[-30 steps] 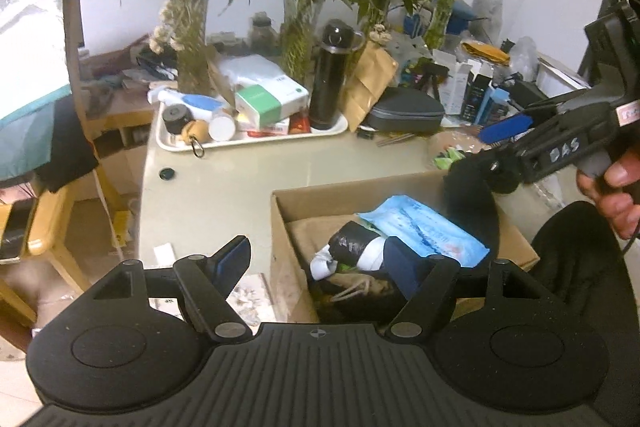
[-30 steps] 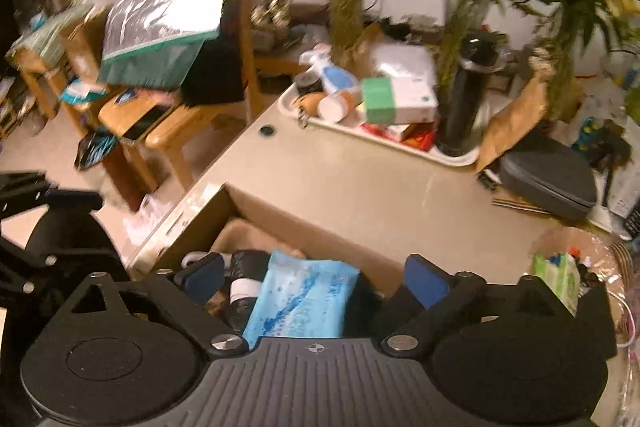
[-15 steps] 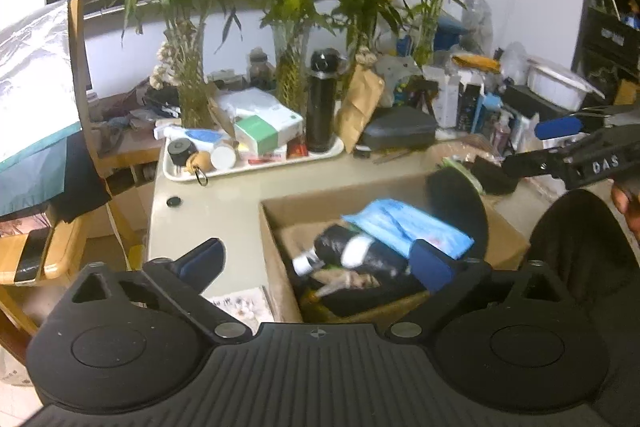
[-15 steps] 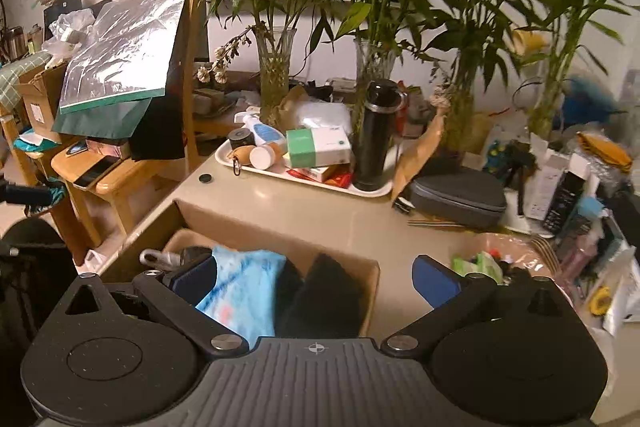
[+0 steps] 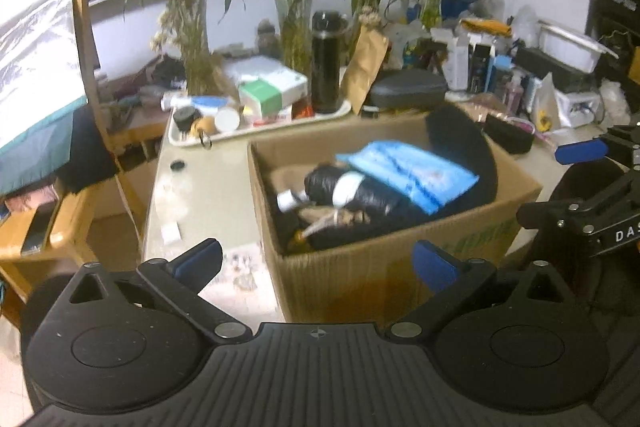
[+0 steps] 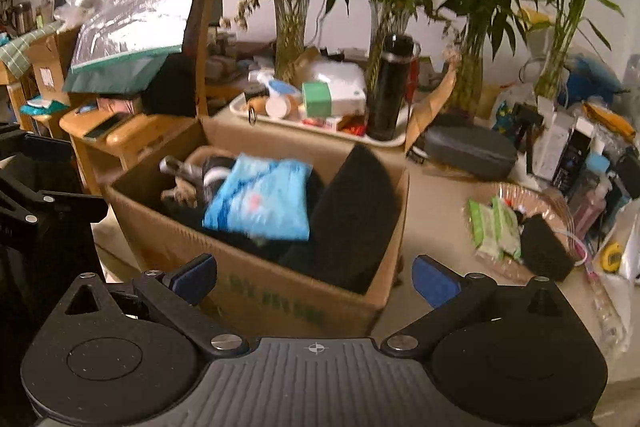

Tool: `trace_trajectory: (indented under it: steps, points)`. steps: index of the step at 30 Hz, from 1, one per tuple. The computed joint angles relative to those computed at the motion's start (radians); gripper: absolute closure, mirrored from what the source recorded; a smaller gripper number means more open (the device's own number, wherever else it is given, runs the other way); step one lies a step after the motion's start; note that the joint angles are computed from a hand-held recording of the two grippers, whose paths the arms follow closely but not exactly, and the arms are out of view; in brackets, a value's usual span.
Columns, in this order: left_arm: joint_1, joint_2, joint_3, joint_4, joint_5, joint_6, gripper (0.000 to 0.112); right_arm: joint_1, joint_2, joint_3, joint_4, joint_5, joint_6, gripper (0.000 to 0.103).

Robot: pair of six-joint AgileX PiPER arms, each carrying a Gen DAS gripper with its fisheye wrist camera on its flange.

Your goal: Organize soft objects

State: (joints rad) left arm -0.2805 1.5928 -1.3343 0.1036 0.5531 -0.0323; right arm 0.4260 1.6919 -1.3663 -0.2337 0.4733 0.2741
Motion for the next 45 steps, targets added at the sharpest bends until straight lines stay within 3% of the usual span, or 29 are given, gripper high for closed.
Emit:
trace_trajectory:
  steps: [6,15,21,29,34,45]
  points:
    - [-0.007,0.016,0.020,0.050,0.014,-0.059,0.009,0.007,0.023,0.036,0.013,-0.002,0.065,0.000]
    - [0.018,0.038,-0.002,-0.042,0.063,-0.040,0.009,0.019,0.051,0.018,-0.006,0.059,0.119,0.000]
    - [0.005,0.043,-0.021,-0.017,0.084,-0.055,0.009,0.018,0.058,-0.001,-0.008,0.089,0.138,0.000]
    - [-0.019,0.046,-0.064,-0.021,0.149,-0.065,0.009,0.028,0.057,-0.030,-0.028,0.134,0.171,0.000]
    - [-0.056,0.055,-0.104,0.055,0.202,-0.124,0.009,0.032,0.055,-0.045,-0.031,0.157,0.182,0.000]
    - [-0.070,0.080,-0.155,0.084,0.273,-0.167,0.009,0.038,0.044,-0.049,-0.051,0.166,0.200,0.000]
